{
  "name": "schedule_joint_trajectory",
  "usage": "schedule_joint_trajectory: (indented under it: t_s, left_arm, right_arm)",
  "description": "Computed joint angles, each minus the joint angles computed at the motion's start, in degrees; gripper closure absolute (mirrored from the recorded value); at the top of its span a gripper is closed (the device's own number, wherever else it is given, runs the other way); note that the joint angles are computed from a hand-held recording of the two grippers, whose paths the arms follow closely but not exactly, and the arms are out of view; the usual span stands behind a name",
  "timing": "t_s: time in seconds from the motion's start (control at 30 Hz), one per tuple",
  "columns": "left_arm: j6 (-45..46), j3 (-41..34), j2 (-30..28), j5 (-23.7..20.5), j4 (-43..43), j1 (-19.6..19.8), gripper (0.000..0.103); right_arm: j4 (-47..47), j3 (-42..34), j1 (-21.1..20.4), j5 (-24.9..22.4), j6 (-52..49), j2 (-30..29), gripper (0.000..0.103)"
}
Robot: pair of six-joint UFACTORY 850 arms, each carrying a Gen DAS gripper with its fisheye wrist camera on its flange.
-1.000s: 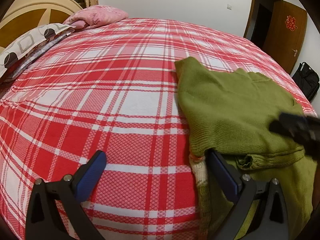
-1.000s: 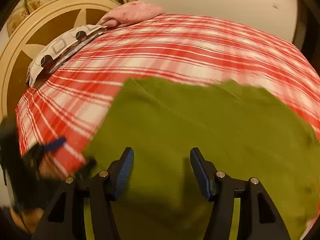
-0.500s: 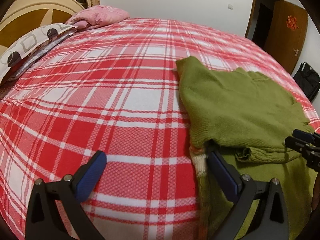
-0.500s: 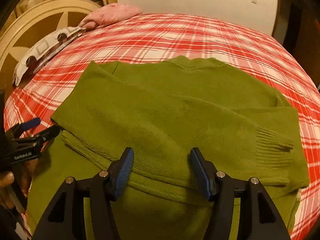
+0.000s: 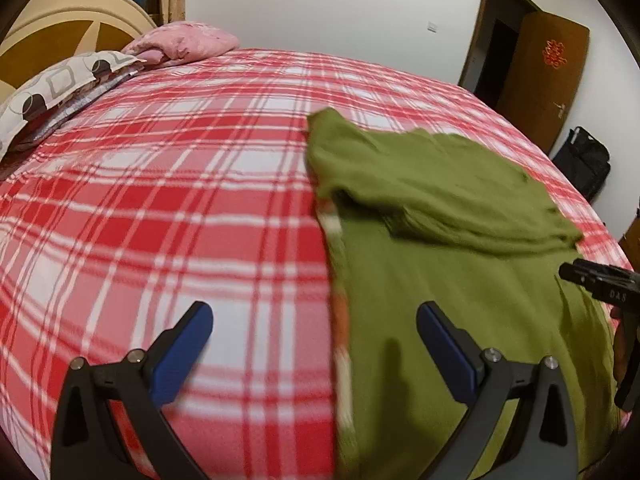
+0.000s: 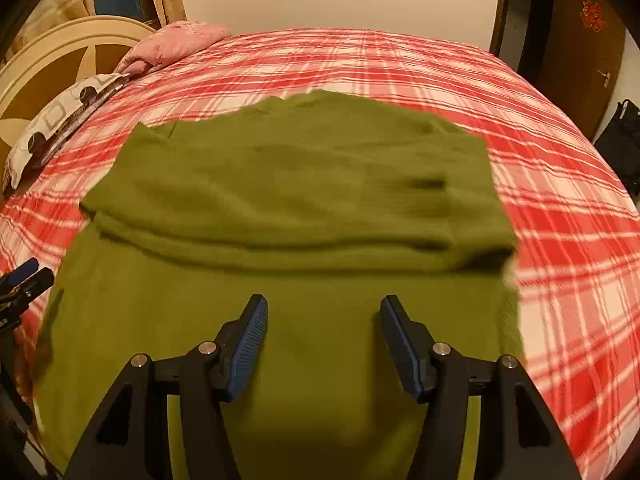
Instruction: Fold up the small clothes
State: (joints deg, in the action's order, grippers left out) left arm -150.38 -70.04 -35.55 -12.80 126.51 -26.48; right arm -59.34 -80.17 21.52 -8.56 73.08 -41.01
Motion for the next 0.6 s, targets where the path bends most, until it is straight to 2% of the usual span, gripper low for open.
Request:
schedule_joint_trajectory:
  t_s: [0.03, 0.2, 0.3, 0.47, 0.6]
  left_arm:
    - [-3.7, 0.9, 0.6, 0.0, 3.6, -0.2, 0.0]
    - [-8.0, 4.7, 3.2, -1.5, 7.6, -1.5, 0.0]
    - [-13.9, 6.6, 4.7, -1.8, 12.8, -1.8, 0.0]
    - [-15.7, 8.7, 5.9, -2.1, 14.1, -2.9, 0.0]
    - [-14.6, 10.5, 7.1, -1.8, 11.9, -3.9, 0.0]
  right_arm:
    - [-3.4, 1.5, -0.2, 0.4, 3.5, 0.9, 0.043]
    - [-23.8, 8.7, -0.8, 1.2, 24.7, 5.4, 0.043]
    - [-34.8, 12.6, -0.9, 0.6, 36.4, 7.8, 0.043]
    - [-45.4, 17.8, -1.5, -0.1, 48.7, 10.5, 0.043]
    - [-52.6, 21.4, -1.3, -1.8, 56.9, 12.8, 0.043]
